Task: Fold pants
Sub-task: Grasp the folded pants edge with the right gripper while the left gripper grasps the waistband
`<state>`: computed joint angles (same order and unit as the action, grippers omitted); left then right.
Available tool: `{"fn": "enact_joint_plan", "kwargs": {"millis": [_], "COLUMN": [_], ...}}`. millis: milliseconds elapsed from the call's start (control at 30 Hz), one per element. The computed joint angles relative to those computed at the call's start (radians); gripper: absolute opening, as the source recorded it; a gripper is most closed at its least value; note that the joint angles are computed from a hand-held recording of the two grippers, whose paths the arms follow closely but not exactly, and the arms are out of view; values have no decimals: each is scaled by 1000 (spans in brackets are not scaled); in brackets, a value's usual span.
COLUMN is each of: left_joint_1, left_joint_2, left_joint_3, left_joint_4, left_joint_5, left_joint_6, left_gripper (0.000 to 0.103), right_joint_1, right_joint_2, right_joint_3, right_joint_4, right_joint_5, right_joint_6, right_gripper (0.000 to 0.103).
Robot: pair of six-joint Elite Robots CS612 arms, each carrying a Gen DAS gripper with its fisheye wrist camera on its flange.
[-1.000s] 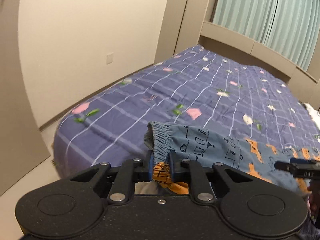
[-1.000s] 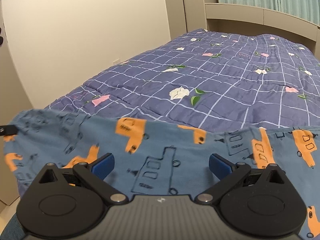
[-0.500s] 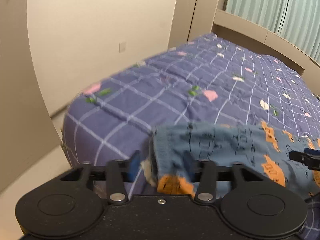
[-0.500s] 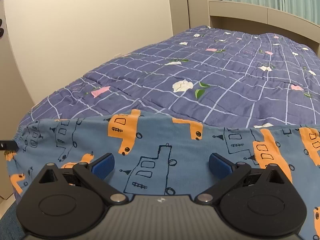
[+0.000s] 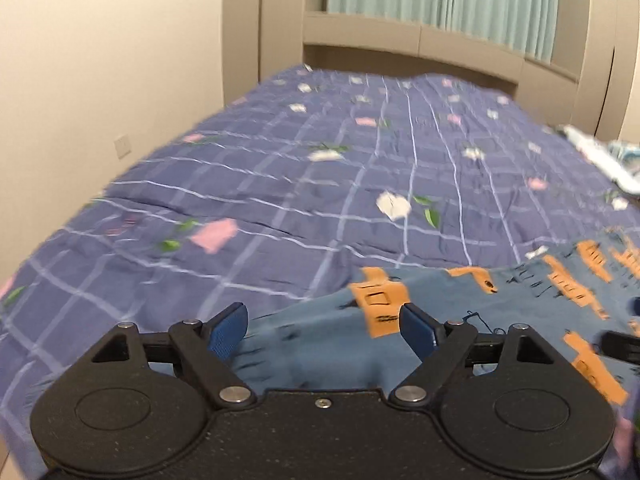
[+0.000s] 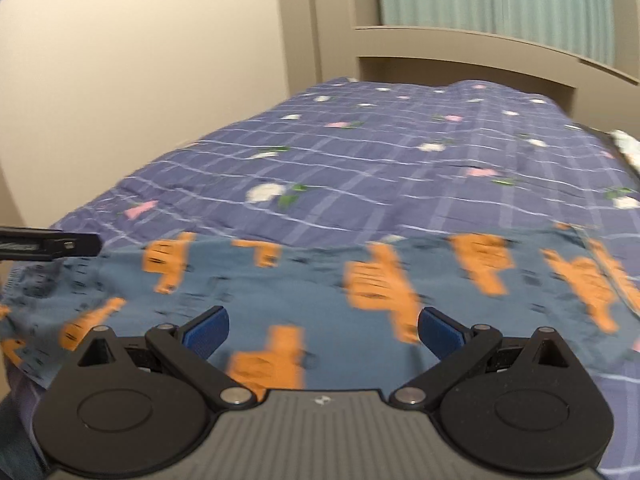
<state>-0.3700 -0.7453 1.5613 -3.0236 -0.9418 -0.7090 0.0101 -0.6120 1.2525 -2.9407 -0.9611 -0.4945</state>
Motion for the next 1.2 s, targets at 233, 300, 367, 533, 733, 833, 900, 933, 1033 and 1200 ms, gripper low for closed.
{"fn": "enact_joint_plan", "kwargs": {"millis": [233,300,367,533,733,833,900,933,1033,1200], "left_joint_1": [12,15,22,18,8,11,11,10,0,-4], "left_joint_2": [47,46,42,31,54,77,94,103,132,151], "left_joint_3": [-84,-83,-86,-102,-137,-167,-193,-208,-255,-295], "left_joint_4": [177,189,221,258,83,9,-3,-3,17,73], "left_joint_5": [24,33,34,50,-25,-125,-168,-190,-222,-253], "left_joint_6": [10,4,-35,-101,-29,-45,-60,-60,-45,-53], "left_gripper": [91,95,98,97,102,102,102,102,102,102], "right_joint_1": [-46,-55,-63,-92,-125,-128,-132,-133,-149,-168], "right_joint_2": [26,38,50,88,150,173,191,199,244,299], "right_joint_3": [-37,-58,-76,-152,-302,-355,-384,-393,-437,-472], "right_joint_4": [-10,0,-1,24,252,308,319,313,237,24], "right_joint_5": [-76,-96,-120,-97,46,64,89,103,190,240], "right_joint_6": [73,82,90,187,204,175,200,230,443,810], "right_gripper": [103,103,103,103,103,103,103,103,103,88]}}
